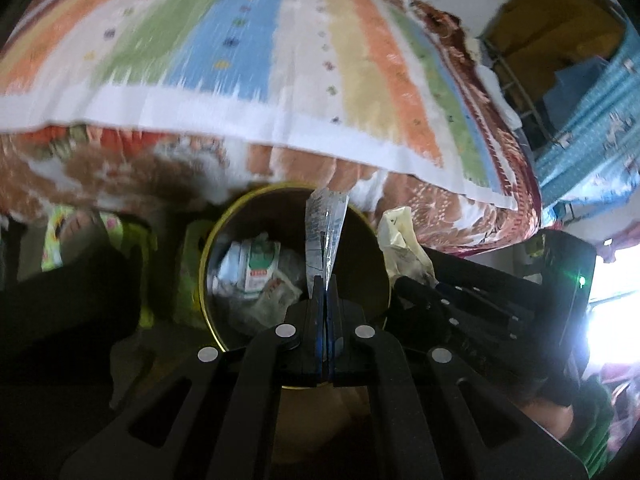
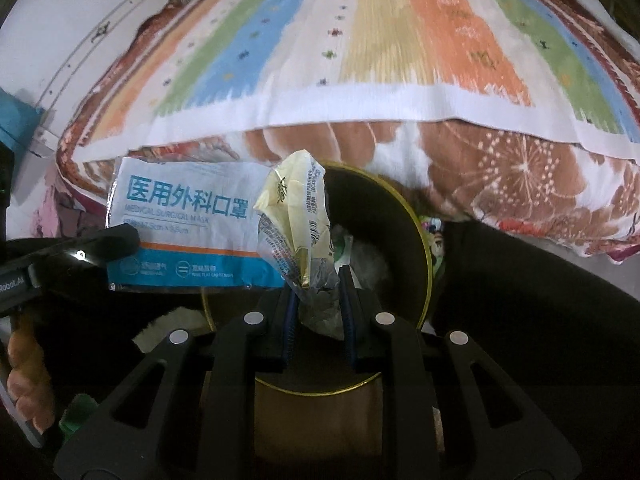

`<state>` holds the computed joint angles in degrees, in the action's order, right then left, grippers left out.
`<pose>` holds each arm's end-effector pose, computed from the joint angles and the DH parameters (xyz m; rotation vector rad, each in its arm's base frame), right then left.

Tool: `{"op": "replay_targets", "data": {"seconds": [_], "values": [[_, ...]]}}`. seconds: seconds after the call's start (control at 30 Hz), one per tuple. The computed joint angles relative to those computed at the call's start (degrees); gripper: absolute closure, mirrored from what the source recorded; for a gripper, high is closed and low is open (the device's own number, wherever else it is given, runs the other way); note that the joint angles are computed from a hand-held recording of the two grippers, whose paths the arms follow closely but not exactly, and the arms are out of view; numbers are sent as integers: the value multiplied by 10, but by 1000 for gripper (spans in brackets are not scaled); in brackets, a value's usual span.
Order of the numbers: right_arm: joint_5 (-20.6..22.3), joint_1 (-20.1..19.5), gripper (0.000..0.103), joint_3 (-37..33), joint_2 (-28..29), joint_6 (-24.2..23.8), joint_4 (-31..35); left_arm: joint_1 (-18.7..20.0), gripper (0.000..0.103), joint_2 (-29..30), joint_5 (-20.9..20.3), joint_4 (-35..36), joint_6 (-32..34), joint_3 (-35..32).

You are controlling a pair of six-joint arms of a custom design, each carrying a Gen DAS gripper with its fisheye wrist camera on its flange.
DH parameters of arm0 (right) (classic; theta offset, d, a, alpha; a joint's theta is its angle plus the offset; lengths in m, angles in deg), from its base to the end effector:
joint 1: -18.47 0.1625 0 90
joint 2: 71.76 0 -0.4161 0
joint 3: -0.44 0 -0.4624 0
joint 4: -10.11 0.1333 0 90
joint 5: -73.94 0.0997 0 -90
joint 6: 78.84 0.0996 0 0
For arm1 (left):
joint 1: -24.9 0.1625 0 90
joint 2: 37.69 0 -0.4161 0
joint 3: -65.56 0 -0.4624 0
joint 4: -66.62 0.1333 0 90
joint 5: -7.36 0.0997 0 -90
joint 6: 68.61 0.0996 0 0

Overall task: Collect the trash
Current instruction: 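Carry the wrapper with the right tool while the left tool carries the mask box to the bin, then open both tools over the bin to drop the wrapper and mask box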

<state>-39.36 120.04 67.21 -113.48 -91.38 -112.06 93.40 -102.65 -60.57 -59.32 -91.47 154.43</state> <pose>0.2604 -0.8039 0.1652 0.5358 -2.6766 0.1650 -0.1034 -0.7284 0.2826 -0.0915 2.8233 -0.4835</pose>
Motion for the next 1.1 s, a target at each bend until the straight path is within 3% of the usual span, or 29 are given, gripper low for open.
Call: {"op": "replay_targets", "data": {"seconds": [0.27,0.5,0.53,0.57,0.6,0.63,0.8,0.87,1.1], "values": [[-32,-9,83,-54,47,45,79,14,103,41,24,54,-42,-36],[-43,-13,83,-83,75,62,105,23,103,56,4,47,-53,-46],[-40,-15,79,-84,75,65,105,24,94,59,2,51,-59,-49],[-33,-16,68,-88,78,71,109,26,84,64,10,68,-69,-56],[-32,-17,63,-91,81,74,112,27,63,67,18,79,-79,-60],[-35,-17,57,-93,83,75,112,28,62,67,28,84,-90,-59],[-38,-19,55,-99,90,85,118,22,61,60,53,79,-90,-53],[-40,-18,49,-92,86,81,107,21,61,57,59,74,-91,-50],[-29,-14,49,-65,63,77,76,15,61,52,82,71,-80,-53]]}}
